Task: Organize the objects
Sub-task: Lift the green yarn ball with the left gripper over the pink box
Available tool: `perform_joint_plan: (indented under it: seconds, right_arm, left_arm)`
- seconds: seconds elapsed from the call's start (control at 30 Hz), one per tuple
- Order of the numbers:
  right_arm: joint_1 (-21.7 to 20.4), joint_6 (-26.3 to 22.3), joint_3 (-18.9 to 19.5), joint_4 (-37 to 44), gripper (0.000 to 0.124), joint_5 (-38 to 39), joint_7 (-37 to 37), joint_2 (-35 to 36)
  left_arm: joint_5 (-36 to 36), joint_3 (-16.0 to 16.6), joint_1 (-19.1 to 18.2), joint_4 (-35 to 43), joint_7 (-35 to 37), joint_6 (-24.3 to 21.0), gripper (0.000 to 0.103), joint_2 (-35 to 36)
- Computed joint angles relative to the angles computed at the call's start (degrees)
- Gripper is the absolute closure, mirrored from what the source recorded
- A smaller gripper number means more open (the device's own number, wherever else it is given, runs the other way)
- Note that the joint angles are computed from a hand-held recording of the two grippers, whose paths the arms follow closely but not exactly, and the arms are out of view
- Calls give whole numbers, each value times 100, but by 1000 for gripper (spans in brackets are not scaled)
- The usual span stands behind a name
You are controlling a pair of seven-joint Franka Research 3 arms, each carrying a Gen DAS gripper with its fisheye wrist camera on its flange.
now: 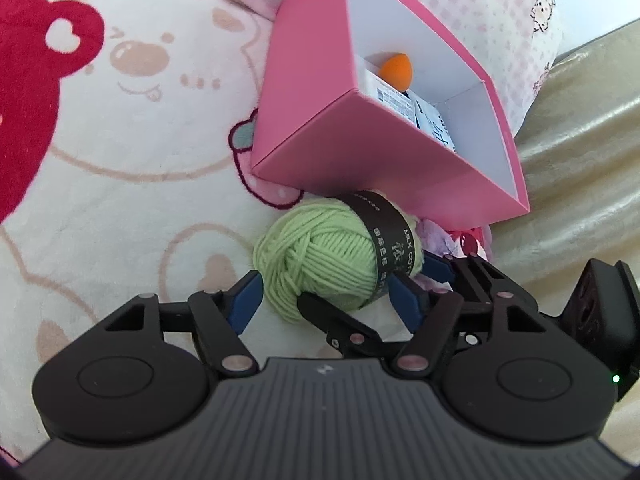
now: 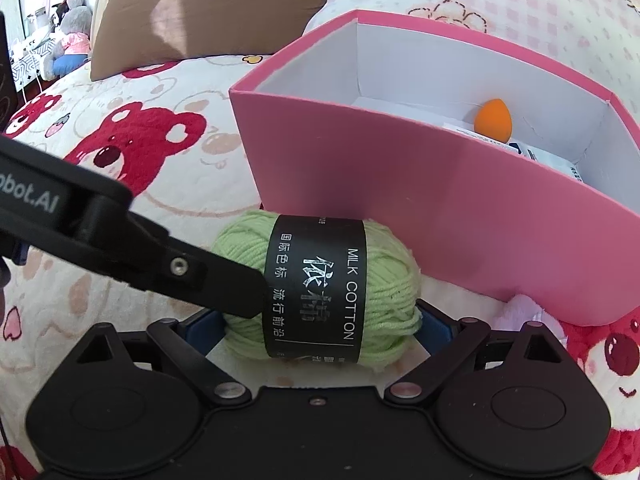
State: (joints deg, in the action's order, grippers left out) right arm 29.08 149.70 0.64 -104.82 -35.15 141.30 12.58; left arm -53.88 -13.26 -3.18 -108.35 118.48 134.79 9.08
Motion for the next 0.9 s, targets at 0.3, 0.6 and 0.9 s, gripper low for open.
perform_joint_plan:
  seconds: [0.3,0.6,0.9]
  right_arm:
    - [-86,264,2,-230,26,224,107,-104]
    - [69,-148,50,-53,26,-162,-64,-63]
    - [-5,-171,194,-267,26,-57,-40,-343]
  left_arm:
    - [-61,-109,-96,-125,549,379,49,-48]
    - [8,-65,-193,-222,552,395,50,-162]
    - [-232,52,-225,-430,485,186,50,-416]
